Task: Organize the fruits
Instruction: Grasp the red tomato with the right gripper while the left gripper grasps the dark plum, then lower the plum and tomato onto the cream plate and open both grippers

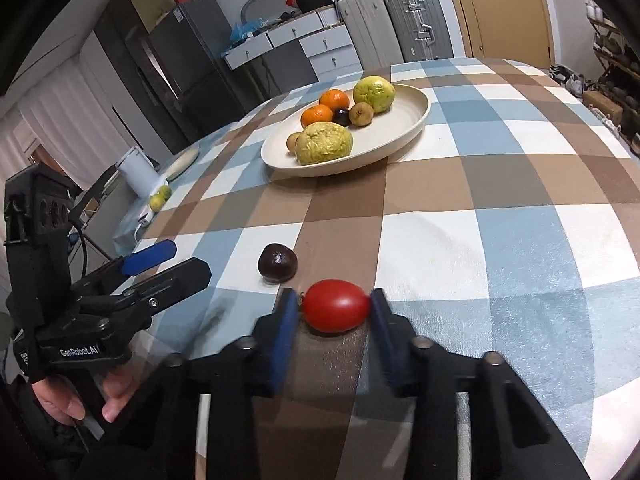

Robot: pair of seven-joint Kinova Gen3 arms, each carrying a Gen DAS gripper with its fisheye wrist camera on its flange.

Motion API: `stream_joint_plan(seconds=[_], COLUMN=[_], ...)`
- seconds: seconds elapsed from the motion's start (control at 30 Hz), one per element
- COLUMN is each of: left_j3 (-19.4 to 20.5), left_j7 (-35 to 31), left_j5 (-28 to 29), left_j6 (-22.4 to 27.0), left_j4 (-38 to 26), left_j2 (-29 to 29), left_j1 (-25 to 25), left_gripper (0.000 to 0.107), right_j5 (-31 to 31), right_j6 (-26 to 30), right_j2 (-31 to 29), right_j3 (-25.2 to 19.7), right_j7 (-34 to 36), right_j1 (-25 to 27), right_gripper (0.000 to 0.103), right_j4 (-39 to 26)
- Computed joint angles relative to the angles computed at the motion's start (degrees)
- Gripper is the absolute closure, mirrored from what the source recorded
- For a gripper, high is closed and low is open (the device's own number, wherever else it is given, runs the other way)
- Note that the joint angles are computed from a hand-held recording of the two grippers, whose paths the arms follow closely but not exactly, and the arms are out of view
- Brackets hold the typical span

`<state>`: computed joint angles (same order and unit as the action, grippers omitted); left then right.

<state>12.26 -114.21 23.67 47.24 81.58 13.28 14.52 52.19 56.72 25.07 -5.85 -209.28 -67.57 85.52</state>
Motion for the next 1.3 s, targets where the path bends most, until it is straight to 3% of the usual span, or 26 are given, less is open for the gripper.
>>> stream_joint_plan(seconds=[0.23, 0.57, 0.67, 0.77, 0.83, 1.0, 1.3], left_j3=[0.3, 0.72, 0.13, 2.07, 2.13, 3.19, 3.0], left_j7=[1.55, 3.12, 4.44, 1.98, 1.2, -2.44, -5.63], left_j5=[-2.83, -7.9, -10.61, -7.35, -6.3, -1.97, 2.01], left_j6=[1.82, 4.74, 6.0, 8.9, 9.43, 12.35, 12.49], left_j4=[-3.29, -8.84, -10.7, -12.8, -12.88, -13.98, -13.56], left_j2=[2.18, 6.38, 7.52, 9.04, 9.18, 10.27, 9.96], left_j1=[1.98, 6.93, 8.94, 6.83, 6.43, 4.27, 2.82], left_gripper=[0.006, 0.007, 0.026, 0.039, 0.063, 0.086, 0.086], right_j5=[5.26, 11.96, 12.57, 13.2, 13.46, 13.44, 13.62], right_j6=[0.38, 3.31, 3.12, 2.81, 2.7, 2.78, 1.69], right_j2=[-1.92, -5.55, -5.89, -6.14, -6.22, -6.25, -6.05], right_j3=[0.04, -3.67, -4.61, -5.2, -5.47, -5.98, -5.87], right_j7=[-5.61, -13.15, -14.14, -15.29, -15.82, -15.82, -14.84], right_j1=[-1.45, -0.17, 0.65, 1.2, 1.48, 1.9, 2.53], right_gripper=[0.068, 0.067, 0.068, 0.068, 0.068, 0.068, 0.068], right_j4=[3.4, 8.99, 9.95, 10.77, 11.09, 11.17, 10.92])
